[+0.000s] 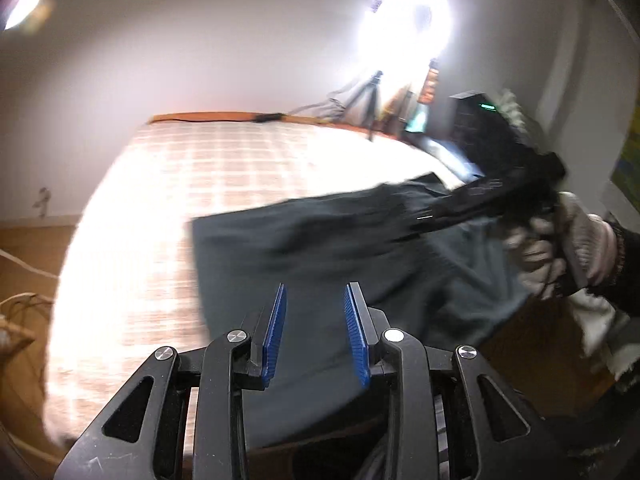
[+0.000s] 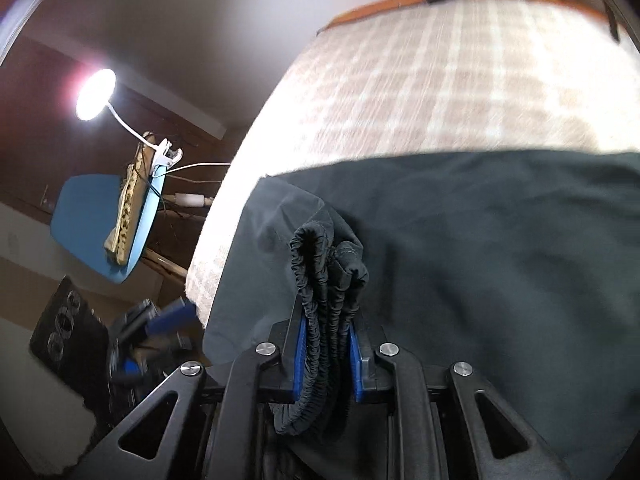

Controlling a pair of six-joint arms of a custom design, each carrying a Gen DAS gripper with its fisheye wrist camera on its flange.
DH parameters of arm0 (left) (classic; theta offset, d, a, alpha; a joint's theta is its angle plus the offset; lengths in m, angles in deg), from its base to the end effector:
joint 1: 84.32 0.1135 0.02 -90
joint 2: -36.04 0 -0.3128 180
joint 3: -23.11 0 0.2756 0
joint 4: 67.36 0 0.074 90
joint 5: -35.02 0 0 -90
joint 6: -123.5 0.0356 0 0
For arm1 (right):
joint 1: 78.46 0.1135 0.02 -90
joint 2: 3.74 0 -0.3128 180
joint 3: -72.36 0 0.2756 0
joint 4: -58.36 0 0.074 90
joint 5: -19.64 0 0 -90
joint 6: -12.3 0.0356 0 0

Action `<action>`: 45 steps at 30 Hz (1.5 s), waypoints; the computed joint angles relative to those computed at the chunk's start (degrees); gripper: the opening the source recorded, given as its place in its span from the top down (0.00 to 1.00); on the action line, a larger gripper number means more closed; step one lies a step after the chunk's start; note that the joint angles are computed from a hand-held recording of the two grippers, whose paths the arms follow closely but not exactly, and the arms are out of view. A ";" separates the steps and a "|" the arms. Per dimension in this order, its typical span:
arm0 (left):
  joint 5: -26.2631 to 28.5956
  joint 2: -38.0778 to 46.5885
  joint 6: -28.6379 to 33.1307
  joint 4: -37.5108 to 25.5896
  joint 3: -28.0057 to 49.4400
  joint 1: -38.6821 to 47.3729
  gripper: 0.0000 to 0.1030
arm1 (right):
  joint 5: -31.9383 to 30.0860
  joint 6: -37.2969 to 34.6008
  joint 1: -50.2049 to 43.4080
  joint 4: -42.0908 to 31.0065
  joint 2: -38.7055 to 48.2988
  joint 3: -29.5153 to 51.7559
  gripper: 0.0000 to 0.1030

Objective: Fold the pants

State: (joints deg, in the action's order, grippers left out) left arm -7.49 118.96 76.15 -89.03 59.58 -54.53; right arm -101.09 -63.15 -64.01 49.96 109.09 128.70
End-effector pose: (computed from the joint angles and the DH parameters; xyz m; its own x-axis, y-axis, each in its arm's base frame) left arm 0.1934 0.0805 0.1332 -0.6583 0.1507 -0.7376 0.4741 0.8441 -0.2506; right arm 0.3227 0.1019 0.0773 -0.9554 -0.0232 -0.2945 -0.1906 0.8101 0.5545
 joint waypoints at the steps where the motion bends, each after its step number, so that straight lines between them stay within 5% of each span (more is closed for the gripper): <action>1: -0.54 0.45 -0.39 0.29 0.49 0.35 0.73 | 0.14 -1.35 -1.35 -1.08 -1.39 -0.50 0.84; 8: -6.77 0.76 -10.37 11.06 -1.46 -8.45 0.73 | -0.41 -9.19 -11.12 -5.37 -7.47 -5.09 0.84; 12: -6.66 0.05 -10.39 12.45 -3.53 -10.11 0.73 | -0.76 -15.02 -18.13 -7.81 -11.30 -8.54 0.84; 25: -12.32 -10.11 -18.98 7.23 -2.11 -20.14 0.72 | -2.14 -34.82 -43.05 -20.95 -16.41 -8.60 0.84; 29: -15.50 -16.18 -23.56 4.02 -1.62 -24.99 0.58 | -1.26 -39.28 -48.47 -23.46 -15.33 -6.97 0.84; 33: -20.33 -19.84 -27.68 1.40 -0.41 -32.08 0.57 | -0.45 -43.03 -54.02 -25.55 -13.84 -5.09 0.84; 37: -22.72 -20.23 -32.93 1.83 -0.05 -38.53 0.46 | 0.42 -47.43 -59.43 -28.44 -12.36 -2.69 0.84; 45: -27.86 -11.15 -41.23 9.37 -1.52 -48.00 0.46 | 3.88 -52.01 -66.35 -31.76 -10.40 2.14 0.84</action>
State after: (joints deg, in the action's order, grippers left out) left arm -35.35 107.81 34.92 -79.66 58.06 -102.53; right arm -97.21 -115.16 -130.36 18.20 98.69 130.84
